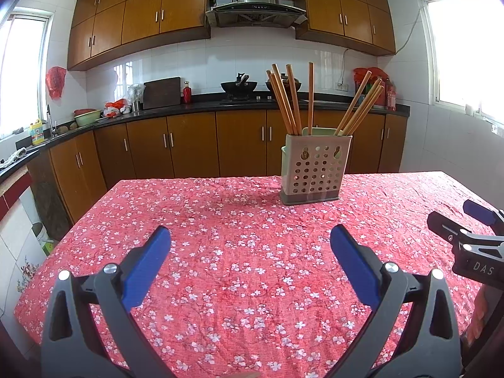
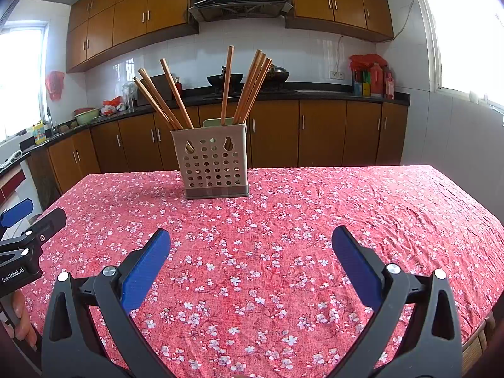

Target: Organize utensils

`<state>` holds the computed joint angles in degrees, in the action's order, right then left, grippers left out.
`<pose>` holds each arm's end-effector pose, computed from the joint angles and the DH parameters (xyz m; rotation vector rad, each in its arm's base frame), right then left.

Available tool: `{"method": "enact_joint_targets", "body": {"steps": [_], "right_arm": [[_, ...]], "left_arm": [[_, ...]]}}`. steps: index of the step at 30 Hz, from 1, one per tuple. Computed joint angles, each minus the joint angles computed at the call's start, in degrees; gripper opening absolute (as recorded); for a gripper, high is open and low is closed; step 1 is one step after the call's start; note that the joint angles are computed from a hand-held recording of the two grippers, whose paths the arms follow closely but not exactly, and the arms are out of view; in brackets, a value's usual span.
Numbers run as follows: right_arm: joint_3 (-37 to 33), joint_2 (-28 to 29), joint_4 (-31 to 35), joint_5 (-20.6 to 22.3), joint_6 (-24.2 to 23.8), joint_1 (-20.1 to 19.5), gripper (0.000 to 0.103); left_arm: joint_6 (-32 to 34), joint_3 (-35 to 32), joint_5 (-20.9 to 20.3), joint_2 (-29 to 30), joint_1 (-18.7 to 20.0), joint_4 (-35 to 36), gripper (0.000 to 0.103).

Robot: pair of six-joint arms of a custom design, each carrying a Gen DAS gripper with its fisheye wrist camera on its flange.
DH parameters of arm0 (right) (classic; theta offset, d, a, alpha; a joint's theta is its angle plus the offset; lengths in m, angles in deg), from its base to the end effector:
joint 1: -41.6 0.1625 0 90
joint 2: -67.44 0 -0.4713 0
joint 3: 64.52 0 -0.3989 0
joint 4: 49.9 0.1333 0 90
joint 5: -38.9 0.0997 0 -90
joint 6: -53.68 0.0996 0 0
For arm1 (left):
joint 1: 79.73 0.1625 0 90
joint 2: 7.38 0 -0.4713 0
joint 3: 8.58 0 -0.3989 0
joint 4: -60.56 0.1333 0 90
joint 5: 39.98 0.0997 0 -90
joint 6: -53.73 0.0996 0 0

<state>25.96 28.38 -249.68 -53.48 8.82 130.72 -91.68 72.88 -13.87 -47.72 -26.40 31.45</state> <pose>0.1176 -0.7536 0.1803 0.8845 -2.2657 1.2317 -0.2286 -0.6799 0.0986 0.2871 1.8454 -1.3685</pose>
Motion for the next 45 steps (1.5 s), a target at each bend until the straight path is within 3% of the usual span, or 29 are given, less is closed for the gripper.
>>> {"method": "enact_joint_targets", "body": {"steps": [45], "right_arm": [[-0.40,0.19,0.78,-0.08,0.56,-0.22,0.101]], "left_arm": [[0.28,0.30,0.33,-0.08,0.47,-0.19,0.099]]}}
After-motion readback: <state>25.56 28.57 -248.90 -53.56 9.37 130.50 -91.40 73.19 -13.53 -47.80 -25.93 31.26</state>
